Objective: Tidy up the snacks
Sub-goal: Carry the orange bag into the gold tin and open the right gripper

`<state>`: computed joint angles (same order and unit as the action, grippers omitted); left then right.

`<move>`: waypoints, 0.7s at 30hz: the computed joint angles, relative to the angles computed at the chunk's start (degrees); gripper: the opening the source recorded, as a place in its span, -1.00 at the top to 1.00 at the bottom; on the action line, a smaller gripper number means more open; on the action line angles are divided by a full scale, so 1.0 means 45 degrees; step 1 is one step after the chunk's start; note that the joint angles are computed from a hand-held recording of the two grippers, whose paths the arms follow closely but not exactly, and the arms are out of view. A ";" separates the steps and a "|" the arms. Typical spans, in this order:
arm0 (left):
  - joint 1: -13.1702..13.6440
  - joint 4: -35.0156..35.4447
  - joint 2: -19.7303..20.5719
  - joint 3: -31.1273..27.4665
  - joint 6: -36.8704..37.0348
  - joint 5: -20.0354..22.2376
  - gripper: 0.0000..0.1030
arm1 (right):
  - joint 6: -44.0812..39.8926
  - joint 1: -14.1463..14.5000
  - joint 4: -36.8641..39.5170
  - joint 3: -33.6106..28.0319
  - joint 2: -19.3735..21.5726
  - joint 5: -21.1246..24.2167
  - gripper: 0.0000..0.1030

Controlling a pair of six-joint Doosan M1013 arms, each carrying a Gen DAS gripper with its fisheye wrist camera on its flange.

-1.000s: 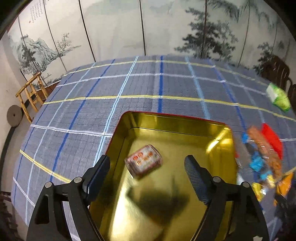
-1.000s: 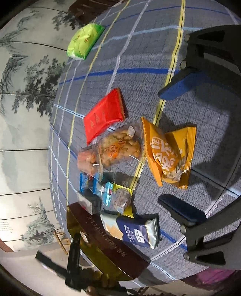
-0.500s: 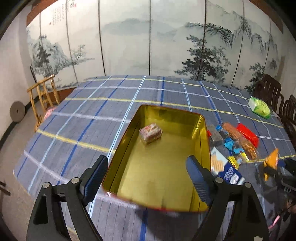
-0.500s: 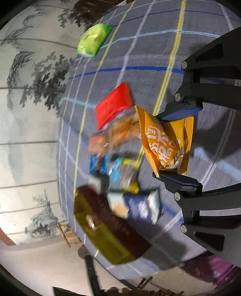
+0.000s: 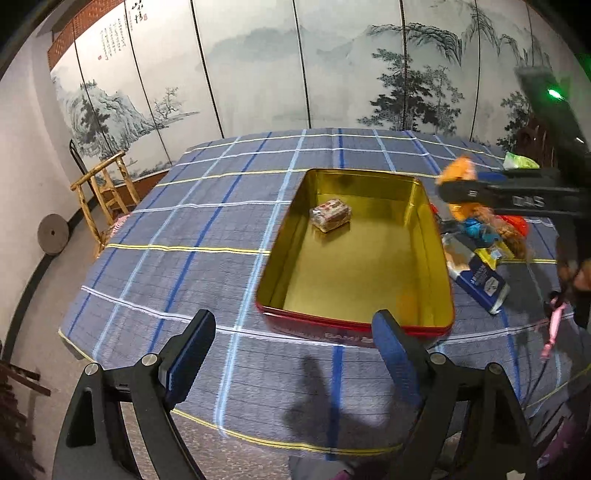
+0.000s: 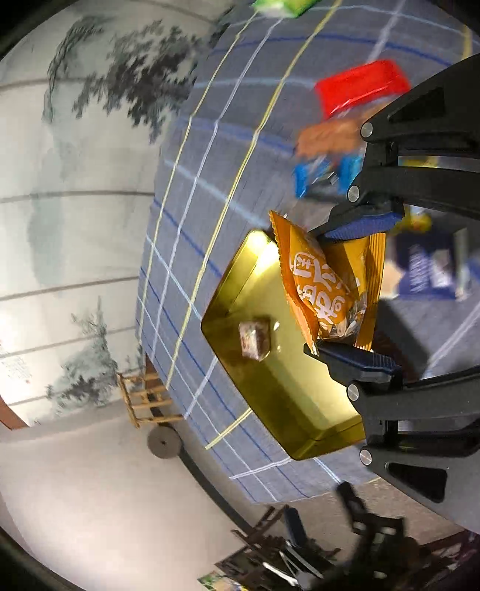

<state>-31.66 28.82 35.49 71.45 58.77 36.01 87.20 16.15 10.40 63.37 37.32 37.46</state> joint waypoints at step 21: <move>0.0318 0.0007 0.0185 -0.0084 0.0038 0.0362 -0.81 | 0.0540 0.0485 -0.1267 -0.4949 0.3117 0.3882 -0.04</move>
<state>-30.23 28.85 36.32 71.08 58.95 37.64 89.63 18.33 4.70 41.10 51.34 54.93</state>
